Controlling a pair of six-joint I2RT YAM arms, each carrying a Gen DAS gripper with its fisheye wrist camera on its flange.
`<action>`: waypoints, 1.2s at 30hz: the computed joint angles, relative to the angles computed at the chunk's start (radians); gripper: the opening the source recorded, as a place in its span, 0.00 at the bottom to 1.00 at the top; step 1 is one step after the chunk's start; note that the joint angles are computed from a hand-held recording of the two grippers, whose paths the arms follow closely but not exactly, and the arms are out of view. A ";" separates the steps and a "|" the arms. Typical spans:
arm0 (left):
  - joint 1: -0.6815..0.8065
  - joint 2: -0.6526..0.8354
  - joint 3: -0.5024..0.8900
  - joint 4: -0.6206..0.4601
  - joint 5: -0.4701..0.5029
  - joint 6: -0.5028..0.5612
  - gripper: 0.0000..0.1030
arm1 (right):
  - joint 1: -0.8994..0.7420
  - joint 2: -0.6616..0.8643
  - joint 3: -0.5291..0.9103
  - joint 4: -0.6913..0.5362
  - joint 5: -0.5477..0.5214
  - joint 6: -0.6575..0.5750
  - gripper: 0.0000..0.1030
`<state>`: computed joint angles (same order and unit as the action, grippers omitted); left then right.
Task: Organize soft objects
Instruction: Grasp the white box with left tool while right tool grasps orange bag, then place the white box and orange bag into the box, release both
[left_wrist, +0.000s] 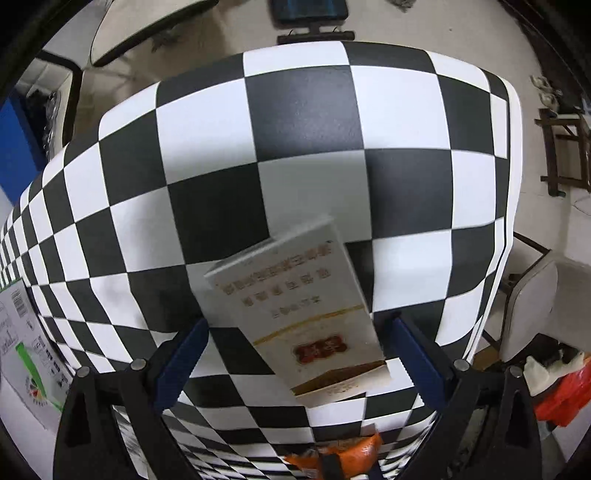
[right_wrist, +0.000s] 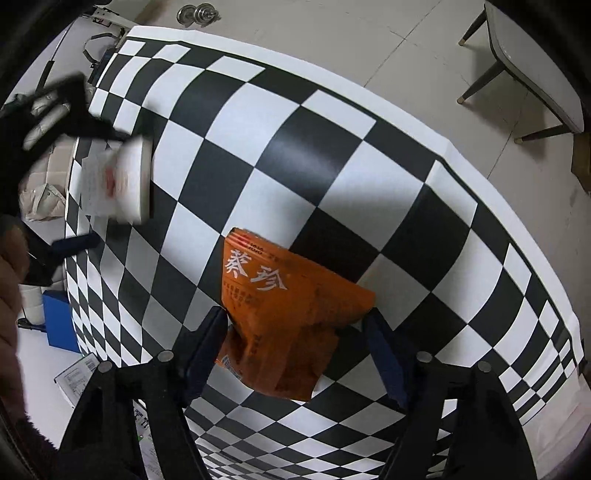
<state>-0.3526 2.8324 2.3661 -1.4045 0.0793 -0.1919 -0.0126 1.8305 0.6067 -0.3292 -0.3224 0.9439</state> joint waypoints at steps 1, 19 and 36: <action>-0.002 -0.034 -0.060 0.036 -0.010 0.027 0.97 | -0.001 -0.003 0.000 -0.005 0.003 -0.009 0.74; -0.021 -0.582 -0.756 0.441 -0.127 0.243 0.54 | 0.130 -0.069 0.052 -0.112 0.104 -0.024 0.44; 0.547 -1.221 -1.106 0.315 0.213 0.648 0.54 | 0.546 -0.483 0.261 -0.531 0.279 0.064 0.44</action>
<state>0.1941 1.6115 1.2596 -1.0900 0.2922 0.4558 0.5332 1.3475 0.8675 -0.8600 -0.0433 1.0081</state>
